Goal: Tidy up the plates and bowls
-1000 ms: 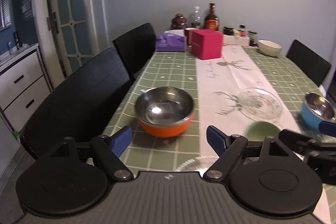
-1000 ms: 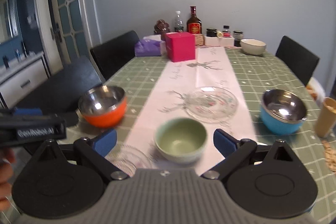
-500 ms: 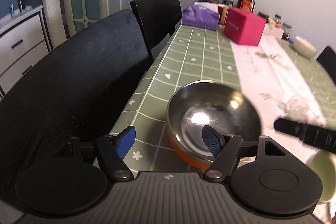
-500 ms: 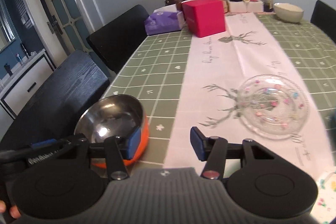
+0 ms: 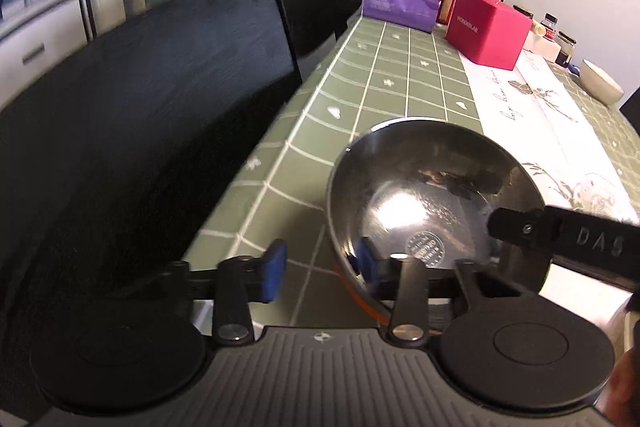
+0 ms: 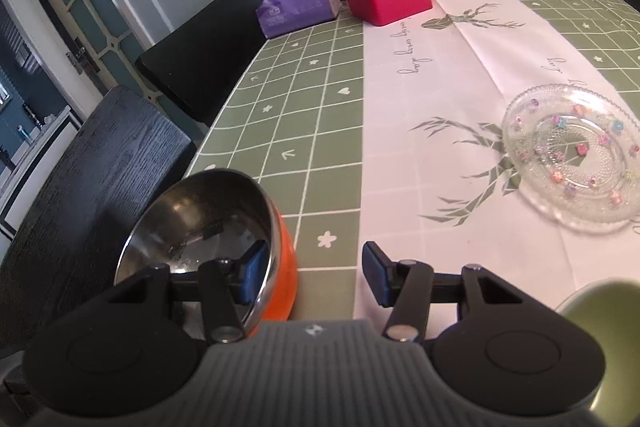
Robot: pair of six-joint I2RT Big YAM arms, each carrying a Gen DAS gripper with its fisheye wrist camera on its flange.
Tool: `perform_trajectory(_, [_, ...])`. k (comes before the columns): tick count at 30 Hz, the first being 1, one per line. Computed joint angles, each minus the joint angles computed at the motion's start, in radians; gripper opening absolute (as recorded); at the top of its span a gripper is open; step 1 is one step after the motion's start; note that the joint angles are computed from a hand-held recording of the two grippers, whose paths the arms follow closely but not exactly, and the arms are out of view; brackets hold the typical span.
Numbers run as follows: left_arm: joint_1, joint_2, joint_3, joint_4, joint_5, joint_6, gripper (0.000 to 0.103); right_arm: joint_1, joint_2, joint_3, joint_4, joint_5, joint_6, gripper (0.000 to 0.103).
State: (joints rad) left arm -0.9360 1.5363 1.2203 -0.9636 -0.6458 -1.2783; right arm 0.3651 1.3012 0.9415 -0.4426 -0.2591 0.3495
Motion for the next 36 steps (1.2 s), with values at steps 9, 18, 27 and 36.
perform_trajectory(9, [0.0,0.011,0.041,-0.047,0.048,-0.039,0.015,0.031,-0.021,0.009,-0.036,0.019,-0.053,0.012])
perform_trajectory(18, [-0.007,0.01,0.084,-0.107,0.058,-0.077,0.013,0.016,-0.072,-0.019,-0.029,0.012,-0.038,0.012])
perform_trajectory(27, [-0.069,0.006,0.173,-0.247,0.016,-0.142,0.012,-0.004,-0.201,-0.018,-0.088,0.026,-0.054,0.003])
perform_trajectory(36, [-0.155,-0.001,0.215,-0.317,0.04,-0.161,0.013,-0.088,-0.315,-0.016,-0.277,-0.06,-0.083,0.003])
